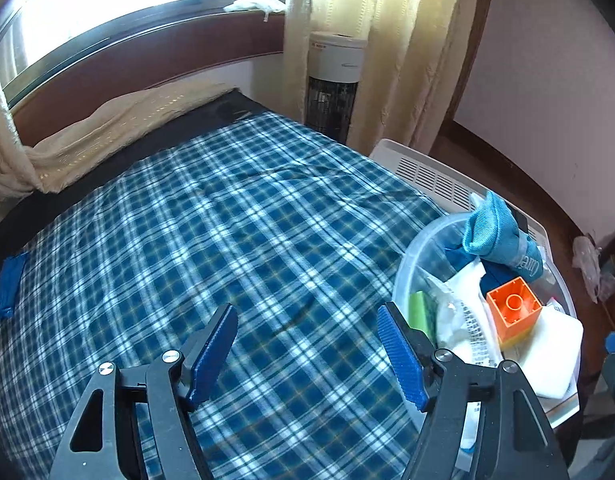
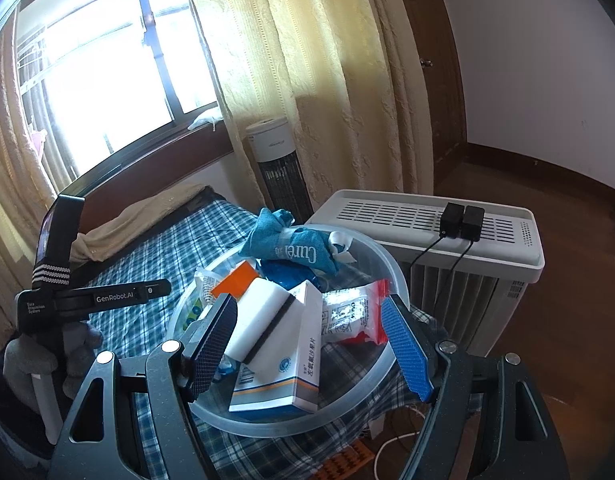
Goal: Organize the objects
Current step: 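Withdraw both grippers from the bowl back over the bed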
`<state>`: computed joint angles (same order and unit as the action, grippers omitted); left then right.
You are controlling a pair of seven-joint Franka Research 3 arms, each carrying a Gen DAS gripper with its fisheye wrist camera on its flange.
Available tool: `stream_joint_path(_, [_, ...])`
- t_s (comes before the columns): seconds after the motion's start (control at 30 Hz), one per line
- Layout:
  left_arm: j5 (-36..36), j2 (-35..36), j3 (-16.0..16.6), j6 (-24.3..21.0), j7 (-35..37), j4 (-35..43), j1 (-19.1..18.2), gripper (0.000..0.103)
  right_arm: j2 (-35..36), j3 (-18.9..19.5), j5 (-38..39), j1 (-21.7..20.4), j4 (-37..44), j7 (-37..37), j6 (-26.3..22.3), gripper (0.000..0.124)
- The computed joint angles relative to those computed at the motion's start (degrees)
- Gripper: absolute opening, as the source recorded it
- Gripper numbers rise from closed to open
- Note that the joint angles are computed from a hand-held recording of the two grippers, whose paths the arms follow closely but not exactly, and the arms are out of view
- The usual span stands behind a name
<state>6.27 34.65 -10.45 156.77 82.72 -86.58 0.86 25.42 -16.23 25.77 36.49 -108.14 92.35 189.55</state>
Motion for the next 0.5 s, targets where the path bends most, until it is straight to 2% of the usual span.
stream_joint_path(0.23, [0.3,-2.2,0.8,2.0,-0.5,-3.5,0.9,0.08,-0.1,2.3,-0.4,-0.8,0.8,-0.7,0.2,0.076])
stream_joint_path(0.5, [3.9,-4.9,4.4,4.5,-5.3,-8.0,0.8,0.082,1.2,9.1,-2.8,-4.6,4.1,-1.3,-1.1,0.076])
